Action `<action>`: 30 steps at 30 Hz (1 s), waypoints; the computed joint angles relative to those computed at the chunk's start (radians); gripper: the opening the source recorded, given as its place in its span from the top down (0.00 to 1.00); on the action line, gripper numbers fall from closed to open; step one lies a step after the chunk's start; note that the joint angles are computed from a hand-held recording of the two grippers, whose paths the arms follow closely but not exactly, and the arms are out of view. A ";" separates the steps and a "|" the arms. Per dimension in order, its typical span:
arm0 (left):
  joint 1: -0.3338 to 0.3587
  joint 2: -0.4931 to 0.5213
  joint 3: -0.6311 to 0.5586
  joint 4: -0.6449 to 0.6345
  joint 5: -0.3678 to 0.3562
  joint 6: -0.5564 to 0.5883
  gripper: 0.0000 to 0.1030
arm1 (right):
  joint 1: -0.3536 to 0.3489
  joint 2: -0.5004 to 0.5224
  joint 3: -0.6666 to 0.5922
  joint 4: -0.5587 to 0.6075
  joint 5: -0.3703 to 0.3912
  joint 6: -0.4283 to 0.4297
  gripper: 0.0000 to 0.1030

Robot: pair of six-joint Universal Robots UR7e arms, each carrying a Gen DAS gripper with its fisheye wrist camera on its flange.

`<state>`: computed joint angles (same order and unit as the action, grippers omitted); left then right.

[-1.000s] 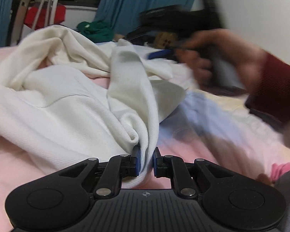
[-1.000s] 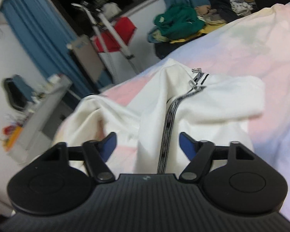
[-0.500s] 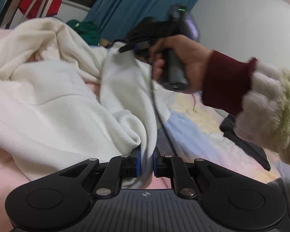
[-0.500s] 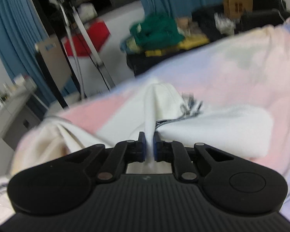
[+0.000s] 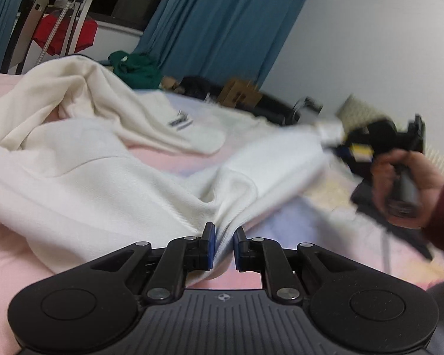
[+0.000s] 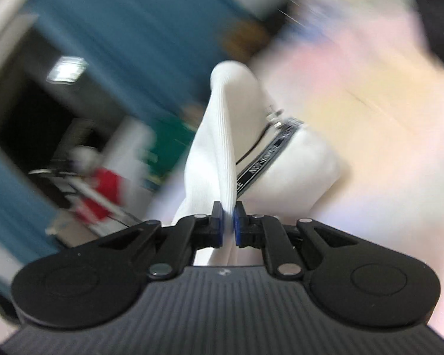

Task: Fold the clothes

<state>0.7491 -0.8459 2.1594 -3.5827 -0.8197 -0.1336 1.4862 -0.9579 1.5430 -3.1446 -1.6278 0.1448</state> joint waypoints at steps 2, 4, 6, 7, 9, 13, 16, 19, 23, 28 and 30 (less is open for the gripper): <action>-0.012 0.014 0.001 0.026 0.042 -0.003 0.87 | -0.067 -0.044 0.031 0.107 0.047 0.178 0.90; -0.017 0.021 0.001 0.043 0.066 -0.006 0.87 | -0.117 -0.072 0.053 0.163 0.130 0.265 0.88; -0.021 0.022 0.005 0.051 0.077 -0.017 0.86 | -0.140 -0.089 0.057 0.200 0.175 0.282 0.87; -0.019 0.022 0.004 0.053 0.079 -0.021 0.86 | -0.142 -0.094 0.059 0.208 0.173 0.270 0.82; -0.019 0.023 0.005 0.054 0.085 -0.026 0.85 | -0.146 -0.099 0.072 0.203 0.173 0.284 0.66; -0.018 0.025 0.006 0.059 0.092 -0.027 0.84 | -0.154 -0.102 0.105 0.201 0.227 0.340 0.43; -0.016 0.025 0.006 0.059 0.092 -0.027 0.84 | -0.149 -0.098 0.117 0.139 0.232 0.325 0.44; -0.014 0.021 0.007 0.061 0.086 -0.040 0.84 | -0.142 -0.089 0.114 0.071 0.225 0.277 0.46; -0.012 0.019 0.007 0.063 0.077 -0.049 0.84 | -0.124 -0.057 0.072 0.024 0.157 0.198 0.68; -0.010 0.017 0.010 0.054 0.066 -0.048 0.83 | -0.089 0.027 -0.024 0.028 0.038 0.091 0.88; -0.009 0.016 0.011 0.041 0.058 -0.048 0.83 | -0.084 0.058 -0.045 -0.033 0.124 0.032 0.88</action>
<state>0.7399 -0.8296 2.1702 -3.5415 -0.7616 -0.1815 1.4019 -0.9004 1.4978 -3.1773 -1.5034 0.1764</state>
